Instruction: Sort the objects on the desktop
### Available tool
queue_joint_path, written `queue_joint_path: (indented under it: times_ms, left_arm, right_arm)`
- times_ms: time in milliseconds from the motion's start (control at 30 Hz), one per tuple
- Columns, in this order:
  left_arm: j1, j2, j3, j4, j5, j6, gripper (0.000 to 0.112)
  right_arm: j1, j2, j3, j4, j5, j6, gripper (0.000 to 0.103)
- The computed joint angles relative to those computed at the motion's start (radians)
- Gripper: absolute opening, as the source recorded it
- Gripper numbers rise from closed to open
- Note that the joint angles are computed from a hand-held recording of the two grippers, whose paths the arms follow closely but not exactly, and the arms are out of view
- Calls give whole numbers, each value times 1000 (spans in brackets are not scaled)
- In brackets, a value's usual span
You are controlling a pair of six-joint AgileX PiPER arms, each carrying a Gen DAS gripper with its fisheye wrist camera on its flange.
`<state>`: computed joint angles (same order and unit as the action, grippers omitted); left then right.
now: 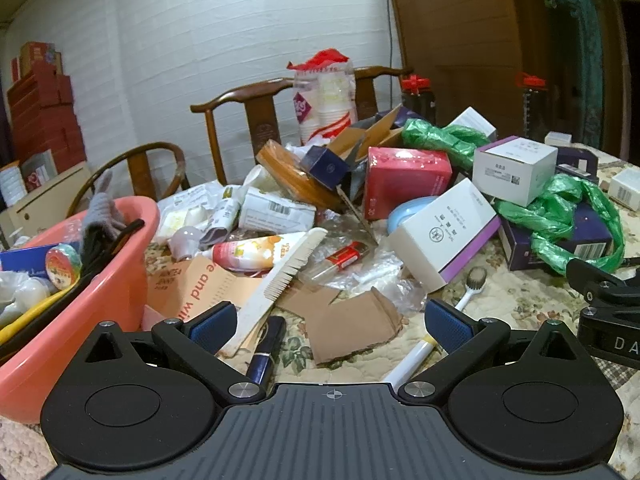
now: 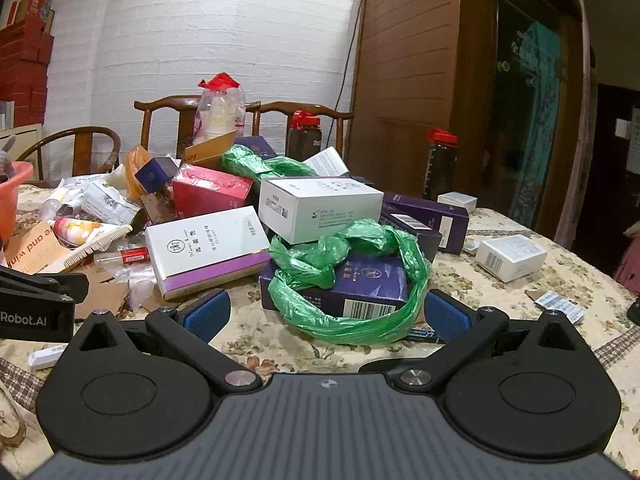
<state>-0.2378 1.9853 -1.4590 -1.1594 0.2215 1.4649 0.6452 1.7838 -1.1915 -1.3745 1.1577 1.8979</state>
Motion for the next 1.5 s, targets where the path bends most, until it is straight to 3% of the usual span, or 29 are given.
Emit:
queue_joint_path:
  times_ms: [467, 700, 833, 900, 1067, 1167, 1300, 1400, 1467, 1500]
  left_arm:
    - [4, -14, 15, -22, 4, 23, 103]
    - [-16, 2, -32, 154, -13, -149, 103]
    - [-30, 40, -118, 358, 18, -357, 103]
    - [-29, 69, -186, 436, 62, -446, 103]
    - [-40, 124, -282, 430, 84, -446, 103]
    - [-51, 181, -371, 514, 154, -524, 103]
    - [-92, 245, -444, 649, 159, -595, 103]
    - [-107, 284, -489, 676, 166, -572, 103]
    - [-105, 329, -564, 676, 229, -576, 103]
    - [-103, 361, -628, 690, 284, -595, 103]
  right_arm:
    - [7, -3, -2, -1, 7, -7, 103]
    - [-1, -20, 5, -16, 16, -12, 103]
    - [-26, -37, 1, -39, 3, -37, 103]
    - [-50, -54, -1, -56, -17, -61, 103]
    - [-137, -107, 4, -73, -82, -93, 103]
    - [-195, -110, -9, -57, -147, -141, 103]
    - [-256, -77, -56, -16, -231, -220, 103]
    - [-260, -28, -96, -36, -220, -277, 103]
    - [-270, -10, -120, -18, -245, -322, 103]
    - [-287, -23, -117, 9, -311, -333, 103]
